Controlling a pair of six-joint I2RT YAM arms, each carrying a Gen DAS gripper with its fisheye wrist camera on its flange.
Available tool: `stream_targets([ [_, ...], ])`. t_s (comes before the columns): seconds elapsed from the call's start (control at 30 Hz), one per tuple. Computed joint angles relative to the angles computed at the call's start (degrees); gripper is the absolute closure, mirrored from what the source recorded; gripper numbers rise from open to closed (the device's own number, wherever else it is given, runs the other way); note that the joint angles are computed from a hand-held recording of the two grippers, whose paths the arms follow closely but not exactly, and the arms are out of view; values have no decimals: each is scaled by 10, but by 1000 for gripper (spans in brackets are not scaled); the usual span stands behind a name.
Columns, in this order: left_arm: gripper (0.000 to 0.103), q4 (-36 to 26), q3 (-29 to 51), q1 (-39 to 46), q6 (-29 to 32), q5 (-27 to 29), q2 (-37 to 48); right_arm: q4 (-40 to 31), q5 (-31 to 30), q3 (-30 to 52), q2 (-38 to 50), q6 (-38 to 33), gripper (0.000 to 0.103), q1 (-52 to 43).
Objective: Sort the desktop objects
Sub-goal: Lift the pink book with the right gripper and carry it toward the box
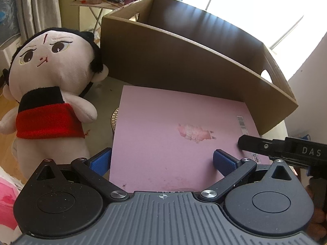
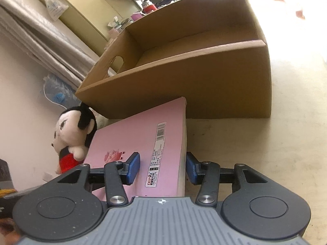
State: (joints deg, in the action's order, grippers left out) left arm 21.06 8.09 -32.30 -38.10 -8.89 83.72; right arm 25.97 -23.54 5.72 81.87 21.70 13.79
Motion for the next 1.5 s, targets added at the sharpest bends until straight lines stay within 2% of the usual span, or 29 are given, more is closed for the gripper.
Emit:
stream_targets([
  [0.07, 0, 3, 9, -7, -6, -2, 17, -13, 24, 2, -16, 0, 52, 19],
  [0.33, 0, -28, 18, -36, -14, -31, 16, -32, 56, 7, -30, -1, 52, 45],
  [0.6, 0, -29, 24, -56, -22, -51, 23, -36, 58, 8, -32, -4, 52, 46],
  [0.67, 0, -42, 10, -48, -17, -45, -6, -36, 58, 8, -31, -3, 52, 47],
  [0.9, 0, -50, -4, -48, -7, -51, -27, -34, 57, 8, -30, -4, 52, 46],
  [1.13, 0, -33, -12, -44, -7, -47, -26, -29, 73, 6, -31, -8, 52, 52],
  [1.5, 0, -47, 12, -67, 0, -79, -6, -54, 97, 3, -58, -29, 52, 57],
])
